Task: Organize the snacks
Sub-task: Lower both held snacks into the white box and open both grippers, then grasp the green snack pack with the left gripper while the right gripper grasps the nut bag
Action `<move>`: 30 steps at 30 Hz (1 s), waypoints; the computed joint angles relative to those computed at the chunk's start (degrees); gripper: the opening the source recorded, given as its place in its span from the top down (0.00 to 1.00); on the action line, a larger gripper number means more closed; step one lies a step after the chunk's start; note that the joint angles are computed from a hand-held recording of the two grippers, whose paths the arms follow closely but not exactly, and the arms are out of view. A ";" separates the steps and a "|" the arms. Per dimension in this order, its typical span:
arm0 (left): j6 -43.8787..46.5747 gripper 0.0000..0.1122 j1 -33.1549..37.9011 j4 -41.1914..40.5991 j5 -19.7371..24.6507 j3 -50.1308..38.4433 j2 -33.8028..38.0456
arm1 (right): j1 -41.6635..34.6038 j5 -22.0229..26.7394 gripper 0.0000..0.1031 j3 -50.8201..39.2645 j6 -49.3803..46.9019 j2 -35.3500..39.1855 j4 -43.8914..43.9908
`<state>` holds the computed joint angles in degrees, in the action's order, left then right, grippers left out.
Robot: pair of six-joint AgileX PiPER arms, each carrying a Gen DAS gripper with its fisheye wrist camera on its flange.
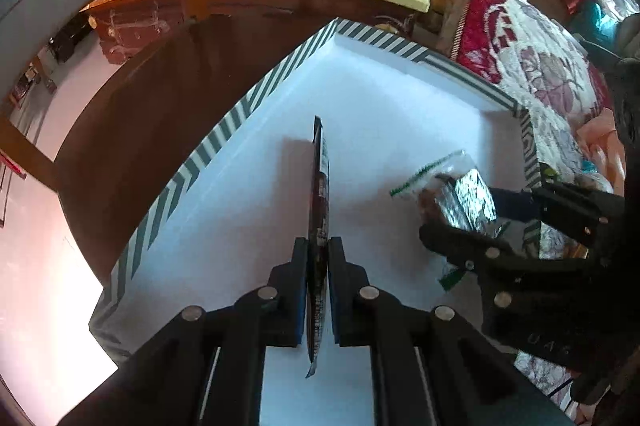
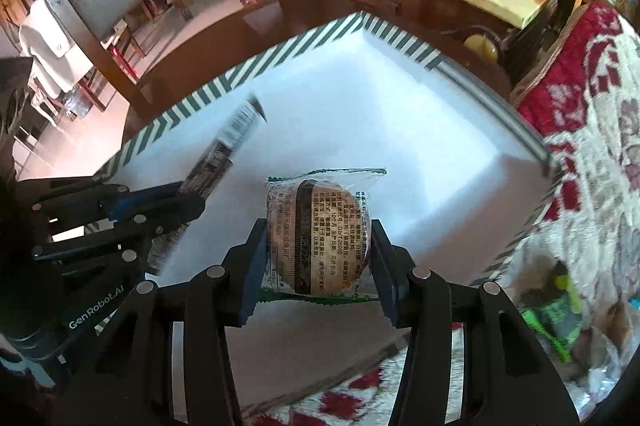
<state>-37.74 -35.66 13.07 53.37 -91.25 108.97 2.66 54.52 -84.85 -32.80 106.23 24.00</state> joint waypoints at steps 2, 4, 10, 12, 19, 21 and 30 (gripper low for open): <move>-0.71 0.84 -0.02 0.58 0.32 0.36 -0.16 | 0.31 -1.32 0.51 1.32 -0.48 -0.81 -0.17; -1.74 0.66 -0.09 1.21 0.37 0.92 -0.73 | -0.29 -0.43 0.48 1.40 -1.33 -1.05 1.44; -6.50 0.33 -1.78 5.30 -1.37 3.39 -4.11 | -4.35 -0.53 0.42 6.22 -4.44 -7.13 6.34; -7.54 0.32 -2.90 6.77 -1.21 3.45 -4.66 | -6.72 -0.57 0.42 8.87 -6.17 -10.21 8.54; -8.05 0.27 -6.46 7.01 -0.90 1.24 -5.10 | -15.74 1.25 0.42 15.66 -10.25 -18.45 12.15; -7.72 0.27 -7.47 6.96 -0.47 -0.13 -4.57 | -19.01 2.22 0.42 17.17 -11.53 -20.21 12.53; -5.53 0.25 -12.00 5.04 1.36 -6.70 -1.04 | -33.71 6.47 0.42 21.27 -17.70 -24.73 12.95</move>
